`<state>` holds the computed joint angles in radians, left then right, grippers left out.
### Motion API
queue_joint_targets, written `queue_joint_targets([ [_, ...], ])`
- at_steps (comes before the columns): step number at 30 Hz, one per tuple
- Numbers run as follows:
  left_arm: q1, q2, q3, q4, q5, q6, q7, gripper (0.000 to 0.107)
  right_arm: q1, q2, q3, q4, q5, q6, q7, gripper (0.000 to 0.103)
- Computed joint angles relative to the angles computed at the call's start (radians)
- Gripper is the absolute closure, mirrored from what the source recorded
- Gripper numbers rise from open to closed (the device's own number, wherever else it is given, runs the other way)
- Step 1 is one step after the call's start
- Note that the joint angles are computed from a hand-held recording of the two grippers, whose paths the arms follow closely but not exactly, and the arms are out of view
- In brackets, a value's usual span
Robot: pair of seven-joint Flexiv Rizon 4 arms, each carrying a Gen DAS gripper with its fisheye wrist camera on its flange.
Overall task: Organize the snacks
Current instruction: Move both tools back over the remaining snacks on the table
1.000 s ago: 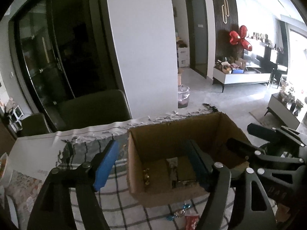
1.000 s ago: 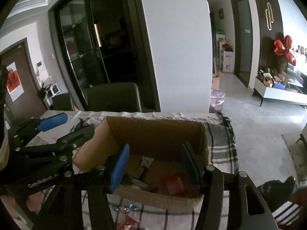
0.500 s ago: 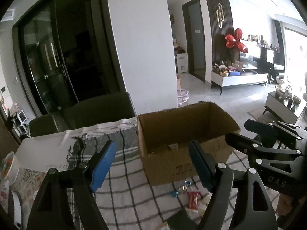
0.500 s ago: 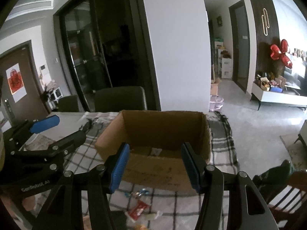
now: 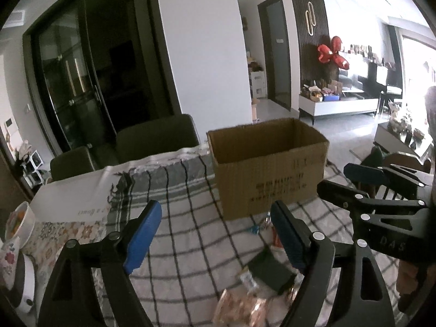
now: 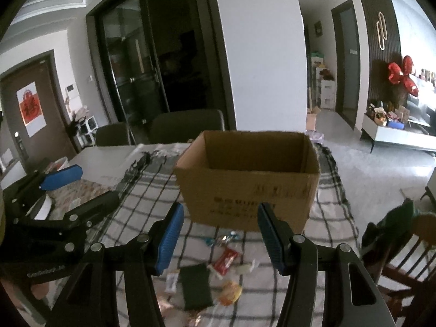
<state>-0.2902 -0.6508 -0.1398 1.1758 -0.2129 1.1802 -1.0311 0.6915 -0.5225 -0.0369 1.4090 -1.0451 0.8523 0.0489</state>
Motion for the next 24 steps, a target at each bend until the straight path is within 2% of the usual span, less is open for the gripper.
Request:
queue_joint_targets([
  [12,0.096,0.112,-0.096,0.267,-0.099,0.114,0.162,0.019,0.046,-0.025,0.027,0.017,0.041,-0.007,0.041,0.046],
  [17,0.106,0.128,-0.099,0.324,-0.127,0.108,0.198,0.018,0.059,-0.039,0.037,0.024,0.080,-0.006,0.029,0.046],
  [24,0.095,0.126,-0.068,0.351,-0.128,0.040,0.197,0.018,0.071,-0.065,0.047,0.032,0.139,0.007,-0.004,0.046],
])
